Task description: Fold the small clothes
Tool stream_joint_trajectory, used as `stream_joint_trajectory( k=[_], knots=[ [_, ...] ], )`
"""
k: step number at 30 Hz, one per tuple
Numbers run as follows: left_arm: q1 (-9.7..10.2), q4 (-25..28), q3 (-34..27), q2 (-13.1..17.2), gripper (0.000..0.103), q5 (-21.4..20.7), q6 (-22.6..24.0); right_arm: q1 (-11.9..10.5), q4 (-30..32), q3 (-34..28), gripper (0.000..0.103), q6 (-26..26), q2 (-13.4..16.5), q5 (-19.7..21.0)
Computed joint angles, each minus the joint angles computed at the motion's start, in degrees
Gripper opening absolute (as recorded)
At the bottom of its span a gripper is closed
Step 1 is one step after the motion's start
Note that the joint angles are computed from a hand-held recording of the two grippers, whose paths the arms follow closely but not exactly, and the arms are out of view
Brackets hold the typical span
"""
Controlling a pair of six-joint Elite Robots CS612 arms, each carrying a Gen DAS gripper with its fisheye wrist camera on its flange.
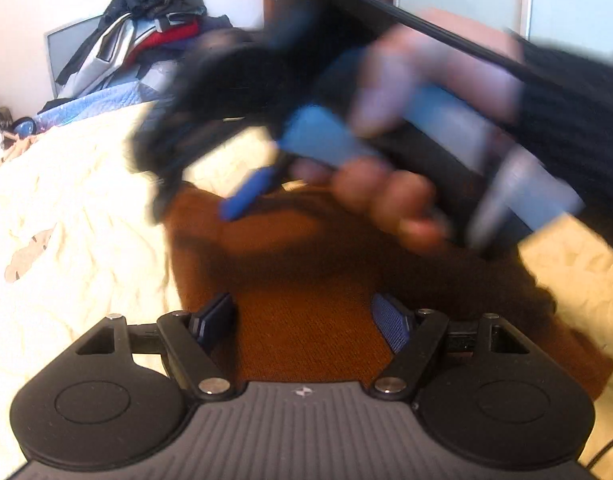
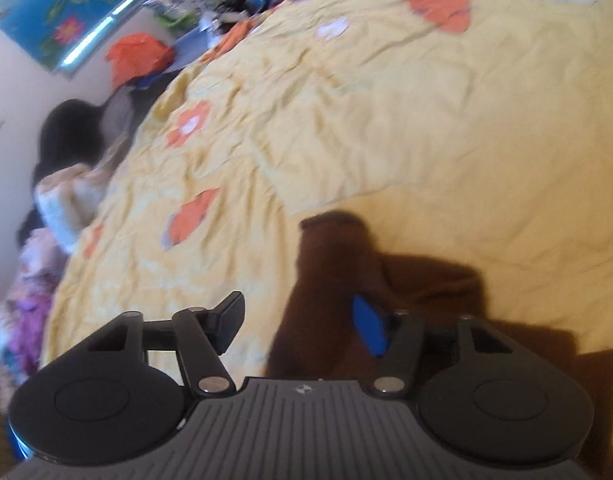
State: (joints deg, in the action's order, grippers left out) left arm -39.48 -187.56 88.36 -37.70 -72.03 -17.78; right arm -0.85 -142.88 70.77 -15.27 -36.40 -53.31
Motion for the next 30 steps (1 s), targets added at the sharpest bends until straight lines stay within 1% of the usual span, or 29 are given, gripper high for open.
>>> stream_joint_trajectory(
  k=[1,2,3,4,5,7,8,10,11,13,14,15,16,17,18,19,20,22,23,24,25,26,27,28,29,30],
  knots=[
    [0.28,-1.59,0.94,-0.40,0.077,-0.17,-1.64,-0.62,-2.73,2.12,0.067,0.82,-1.15,0.48],
    [0.71,-2.90,1.77,-0.78,0.077,-0.29,-3.75,-1.78,-5.25,4.43,0.072,0.64,-2.20,3.36],
    [1.38,-3.59,2.31,-1.09,0.077,-0.70,-6.50,-3.18,-8.30,6.81,0.079,0.75,-3.20,6.36],
    [2.27,-3.37,2.50,-1.28,0.077,-1.70,-9.76,-4.51,-12.03,9.08,0.083,1.99,-4.14,7.64],
    [3.26,-1.90,2.20,-1.38,0.077,-3.20,-13.05,-5.63,-15.96,11.01,0.089,3.83,-4.89,7.08],
    [5.04,1.60,0.67,-1.01,0.077,-6.09,-18.27,-7.35,-20.90,13.28,0.090,6.06,-5.82,3.22],
    [5.82,2.59,-0.45,-0.47,0.077,-8.02,-19.79,-7.89,-21.92,13.71,0.089,7.29,-5.93,0.76],
    [7.09,5.53,-3.44,0.86,0.077,-11.66,-22.48,-8.46,-20.34,13.09,0.088,9.41,-5.49,-3.37],
    [7.44,6.25,-5.00,1.61,0.076,-12.97,-22.40,-8.51,-18.75,12.40,0.087,9.26,-5.00,-4.08],
    [7.61,8.80,-8.31,2.94,0.076,-13.72,-19.82,-8.44,-13.17,10.28,0.087,7.70,-3.63,-2.70],
    [7.59,10.83,-9.99,3.45,0.074,-13.92,-18.47,-8.23,-11.48,9.38,0.083,7.59,-2.82,-1.83],
    [7.55,12.20,-11.40,3.98,0.056,-13.94,-16.95,-8.00,-12.19,9.26,0.082,6.44,-2.42,-0.54],
    [7.30,14.02,-12.64,4.31,0.041,-12.79,-15.57,-7.79,-10.50,8.67,0.076,4.12,-2.02,1.30],
    [7.10,15.45,-13.86,4.73,0.025,-11.86,-14.33,-7.38,-8.34,7.89,0.043,3.02,-1.70,2.06],
    [6.91,15.84,-14.60,4.91,0.019,-10.70,-13.06,-6.92,-8.15,7.75,0.029,2.15,-1.65,1.98],
    [6.44,15.06,-14.66,4.84,0.018,-8.63,-10.94,-6.62,-10.35,8.23,0.028,0.75,-1.93,1.01],
    [5.86,12.57,-14.16,4.75,0.018,-6.30,-7.94,-6.56,-13.85,9.01,0.026,0.32,-2.13,0.75],
    [4.49,7.95,-13.59,5.09,0.018,-0.87,-1.35,-7.16,-19.16,10.18,0.021,2.41,-2.39,2.13],
    [3.77,7.62,-13.94,5.48,0.018,2.38,1.72,-7.39,-21.25,10.21,0.018,4.25,-2.01,1.81],
    [3.23,8.69,-14.43,5.90,0.020,4.73,3.85,-7.47,-22.97,10.01,0.018,6.68,-1.49,0.43],
    [2.85,10.66,-14.90,6.33,0.022,6.27,5.14,-7.62,-23.91,9.53,0.021,9.30,-0.78,-0.95],
    [2.60,12.37,-14.89,6.44,0.024,7.19,5.17,-7.72,-22.98,9.16,0.029,11.84,-0.49,-2.27],
    [2.37,12.08,-13.96,6.16,0.029,8.19,4.25,-8.05,-21.53,9.06,0.039,13.71,-0.43,-1.68],
    [2.31,10.51,-12.25,5.37,0.033,8.10,2.51,-8.76,-22.38,10.19,0.041,15.02,-0.80,0.77],
    [2.47,9.47,-10.12,4.09,0.053,6.50,-0.14,-9.45,-23.89,11.78,0.052,15.64,-1.57,2.70],
    [2.71,8.25,-7.62,2.62,0.081,4.45,-3.33,-10.22,-26.48,14.24,0.069,16.05,-2.66,4.43]
  ],
)
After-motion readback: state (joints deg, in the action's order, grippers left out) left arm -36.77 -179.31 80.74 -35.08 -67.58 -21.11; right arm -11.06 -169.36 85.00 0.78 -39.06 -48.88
